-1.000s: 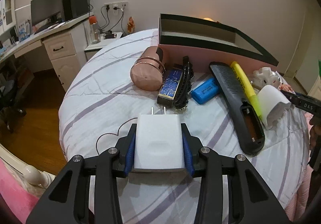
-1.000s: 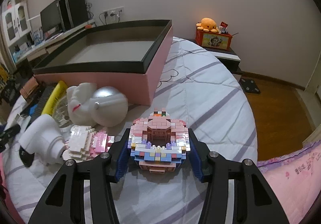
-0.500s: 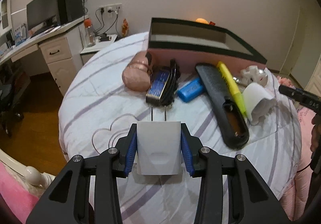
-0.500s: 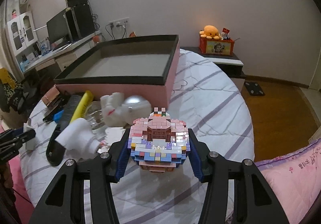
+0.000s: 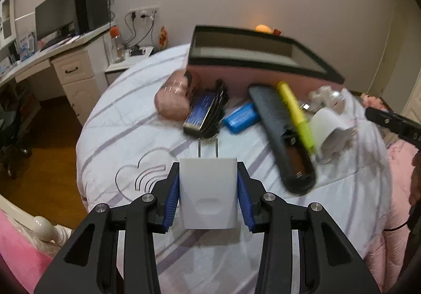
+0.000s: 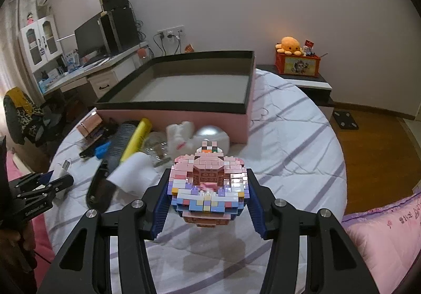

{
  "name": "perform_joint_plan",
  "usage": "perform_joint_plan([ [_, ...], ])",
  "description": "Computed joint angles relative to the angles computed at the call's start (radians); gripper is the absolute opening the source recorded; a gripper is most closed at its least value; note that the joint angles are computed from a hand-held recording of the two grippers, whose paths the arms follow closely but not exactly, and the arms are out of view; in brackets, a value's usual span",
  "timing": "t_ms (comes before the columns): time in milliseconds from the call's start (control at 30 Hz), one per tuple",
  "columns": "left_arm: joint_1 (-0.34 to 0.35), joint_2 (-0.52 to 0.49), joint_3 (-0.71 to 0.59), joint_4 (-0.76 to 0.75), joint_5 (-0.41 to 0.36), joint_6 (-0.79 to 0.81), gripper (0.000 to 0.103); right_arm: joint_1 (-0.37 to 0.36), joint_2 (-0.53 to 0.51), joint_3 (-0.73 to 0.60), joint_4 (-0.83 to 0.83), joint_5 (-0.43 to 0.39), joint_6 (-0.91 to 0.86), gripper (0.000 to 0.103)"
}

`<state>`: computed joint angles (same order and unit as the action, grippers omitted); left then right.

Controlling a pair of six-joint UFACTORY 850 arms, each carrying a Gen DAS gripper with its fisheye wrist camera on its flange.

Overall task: Organize rigid objects
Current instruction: 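Lift the charger and donut and lower both into the pink box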

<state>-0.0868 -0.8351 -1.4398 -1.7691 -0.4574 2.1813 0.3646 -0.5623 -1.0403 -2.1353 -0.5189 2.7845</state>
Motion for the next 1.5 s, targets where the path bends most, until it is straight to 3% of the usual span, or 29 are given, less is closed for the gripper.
perform_joint_plan([
  [467, -0.033, 0.076, -0.003, -0.038, -0.103, 0.036, 0.04, -0.001, 0.032, -0.025, -0.022, -0.027, -0.037, 0.053],
  [800, -0.098, 0.004, -0.2, 0.051, -0.109, -0.101, 0.04, -0.047, -0.008, -0.142, -0.016, -0.002, -0.15, 0.053],
  [1000, -0.139, -0.135, -0.438, 0.276, -0.081, -0.363, 0.04, -0.092, -0.088, -0.258, 0.007, 0.065, -0.224, 0.053],
  [1233, -0.17, -0.31, -0.7, 0.593, -0.068, -0.694, 0.041, -0.133, -0.211, -0.418, 0.146, 0.187, -0.406, 0.053],
  [1500, -0.186, -0.403, -0.831, 0.76, -0.067, -0.862, 0.041, -0.155, -0.29, -0.515, 0.37, 0.255, -0.642, 0.053],
])
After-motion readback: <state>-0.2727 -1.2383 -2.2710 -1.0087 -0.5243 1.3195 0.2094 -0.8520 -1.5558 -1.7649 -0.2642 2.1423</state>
